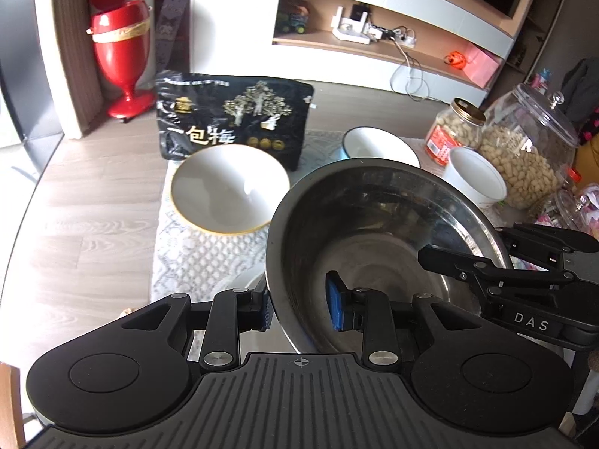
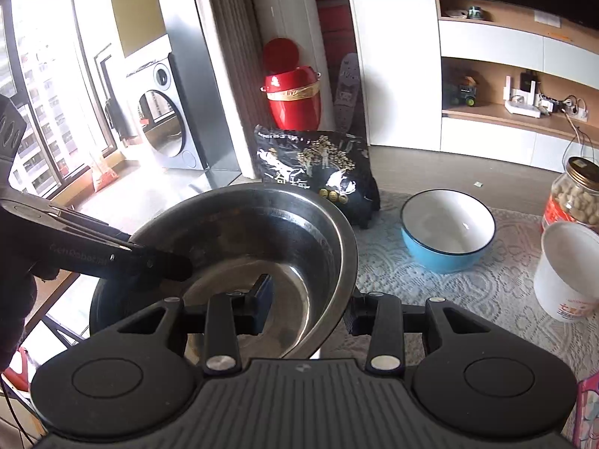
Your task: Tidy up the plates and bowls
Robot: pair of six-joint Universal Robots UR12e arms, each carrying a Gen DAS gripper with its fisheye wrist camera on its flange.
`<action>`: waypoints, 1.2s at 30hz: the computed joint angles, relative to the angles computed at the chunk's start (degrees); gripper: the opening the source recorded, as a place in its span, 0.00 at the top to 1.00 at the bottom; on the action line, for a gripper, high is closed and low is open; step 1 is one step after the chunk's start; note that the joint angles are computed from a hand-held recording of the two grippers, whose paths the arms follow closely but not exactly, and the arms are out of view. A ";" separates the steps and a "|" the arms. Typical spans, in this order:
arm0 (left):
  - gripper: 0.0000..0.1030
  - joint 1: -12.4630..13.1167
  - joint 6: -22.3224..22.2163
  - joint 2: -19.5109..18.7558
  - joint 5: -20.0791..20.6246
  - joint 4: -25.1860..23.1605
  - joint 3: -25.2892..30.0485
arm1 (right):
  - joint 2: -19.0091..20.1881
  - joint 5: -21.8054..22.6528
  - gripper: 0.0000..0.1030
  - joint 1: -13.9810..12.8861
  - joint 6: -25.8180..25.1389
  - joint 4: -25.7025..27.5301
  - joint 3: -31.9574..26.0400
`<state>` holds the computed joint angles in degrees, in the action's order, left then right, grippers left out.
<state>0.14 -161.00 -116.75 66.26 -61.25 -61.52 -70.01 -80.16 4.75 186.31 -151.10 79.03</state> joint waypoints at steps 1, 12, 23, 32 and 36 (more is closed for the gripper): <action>0.70 0.41 -0.49 0.03 -0.06 0.12 -0.35 | 0.77 -0.07 0.63 0.47 -0.43 0.88 -1.15; 0.70 1.96 -0.28 -2.21 -2.33 -5.15 -2.46 | 4.27 -5.04 0.63 2.71 -1.36 10.77 -4.34; 0.71 1.95 1.30 -1.97 -2.25 -3.41 -3.43 | 4.80 -6.13 0.63 2.87 -1.54 13.65 -3.70; 0.73 1.61 1.61 -2.01 -0.93 -2.74 -3.32 | 4.38 -5.18 0.62 2.41 -1.44 11.70 -2.84; 0.73 1.54 2.16 -1.87 -0.21 -2.59 -3.21 | 4.27 -4.33 0.62 2.20 -1.33 11.78 -2.41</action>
<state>1.68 -158.84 -118.63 66.04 -63.84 -64.73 -65.74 -84.50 6.95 184.99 -139.32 76.62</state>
